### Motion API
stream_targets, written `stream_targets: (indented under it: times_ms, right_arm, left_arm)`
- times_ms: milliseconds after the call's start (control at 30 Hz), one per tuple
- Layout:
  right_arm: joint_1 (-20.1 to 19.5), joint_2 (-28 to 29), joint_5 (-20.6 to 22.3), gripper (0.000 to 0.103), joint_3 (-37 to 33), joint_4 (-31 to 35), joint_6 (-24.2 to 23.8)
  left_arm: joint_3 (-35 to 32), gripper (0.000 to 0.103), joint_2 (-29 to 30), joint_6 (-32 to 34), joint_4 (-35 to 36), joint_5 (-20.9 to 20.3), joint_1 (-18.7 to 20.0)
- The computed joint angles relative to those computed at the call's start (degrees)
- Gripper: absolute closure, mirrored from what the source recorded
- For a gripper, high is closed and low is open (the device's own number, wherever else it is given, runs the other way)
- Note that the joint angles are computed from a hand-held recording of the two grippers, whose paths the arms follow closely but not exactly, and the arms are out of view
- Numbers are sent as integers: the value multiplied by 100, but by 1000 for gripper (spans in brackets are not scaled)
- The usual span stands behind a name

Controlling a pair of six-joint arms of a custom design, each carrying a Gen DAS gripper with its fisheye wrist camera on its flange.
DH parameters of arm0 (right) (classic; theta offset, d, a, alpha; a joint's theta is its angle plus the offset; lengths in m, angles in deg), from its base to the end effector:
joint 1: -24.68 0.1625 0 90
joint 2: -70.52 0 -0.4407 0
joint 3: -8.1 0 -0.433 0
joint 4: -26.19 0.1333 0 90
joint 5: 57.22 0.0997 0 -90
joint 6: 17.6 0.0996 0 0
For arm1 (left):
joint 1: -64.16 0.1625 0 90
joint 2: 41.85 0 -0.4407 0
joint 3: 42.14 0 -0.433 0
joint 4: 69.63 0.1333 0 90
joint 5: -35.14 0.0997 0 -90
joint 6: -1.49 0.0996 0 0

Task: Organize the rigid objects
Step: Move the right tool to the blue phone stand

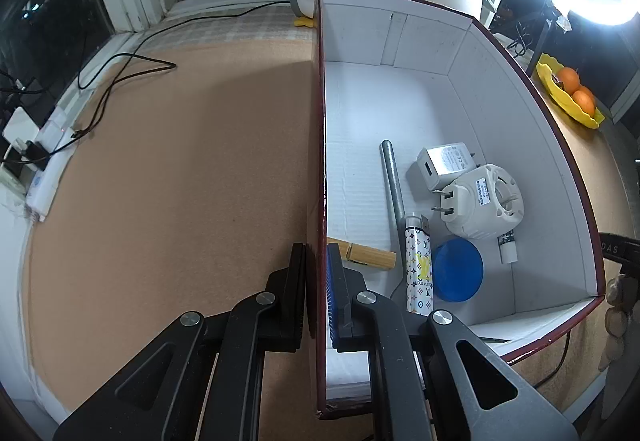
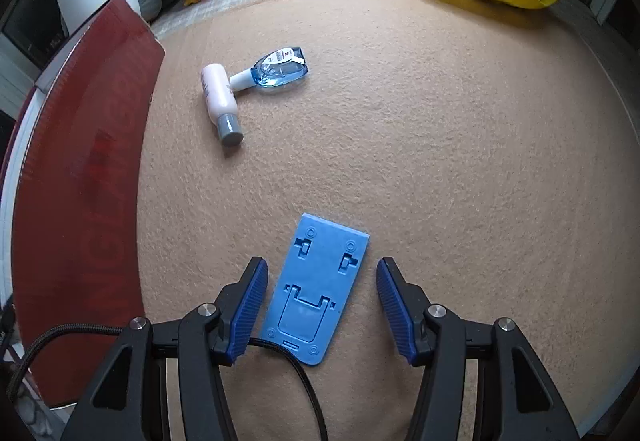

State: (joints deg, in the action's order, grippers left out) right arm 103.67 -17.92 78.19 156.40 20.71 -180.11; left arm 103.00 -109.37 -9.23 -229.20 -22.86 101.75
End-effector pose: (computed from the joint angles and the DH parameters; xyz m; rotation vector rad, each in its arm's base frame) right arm 0.0251 -0.1975 0.1137 -0.8560 -2.1288 0.7831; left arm -0.1624 -0.3599 0.0492 0.9685 2.3969 -0.2330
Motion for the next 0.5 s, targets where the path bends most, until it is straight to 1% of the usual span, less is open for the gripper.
stream_targets:
  times_ms: [67, 100, 133, 200, 267, 333, 367, 500]
  right_arm:
    - [134, 211, 156, 51, -85, 17, 52]
    - [218, 347, 294, 54, -137, 32, 56]
    - [279, 437, 385, 56, -170, 46, 13]
    - [332, 501, 429, 58, -183, 70, -112]
    - [248, 411, 356, 60, -149, 97, -335]
    - [210, 346, 355, 66, -131, 160, -444]
    - [186, 296, 341, 66, -105, 160, -528]
    - [-41, -166, 93, 70, 135, 35, -864]
  left_arm:
    - [0, 95, 0, 0, 0, 0, 0]
    - [1, 95, -2, 6, -3, 0, 6]
    - [0, 95, -1, 2, 0, 1, 3]
    - [0, 95, -4, 1, 2, 2, 2]
    - [0, 95, -4, 1, 2, 2, 2]
    - [2, 95, -4, 1, 0, 2, 3]
    - [2, 95, -4, -1, -1, 1, 1]
    - [6, 95, -12, -1, -3, 19, 11]
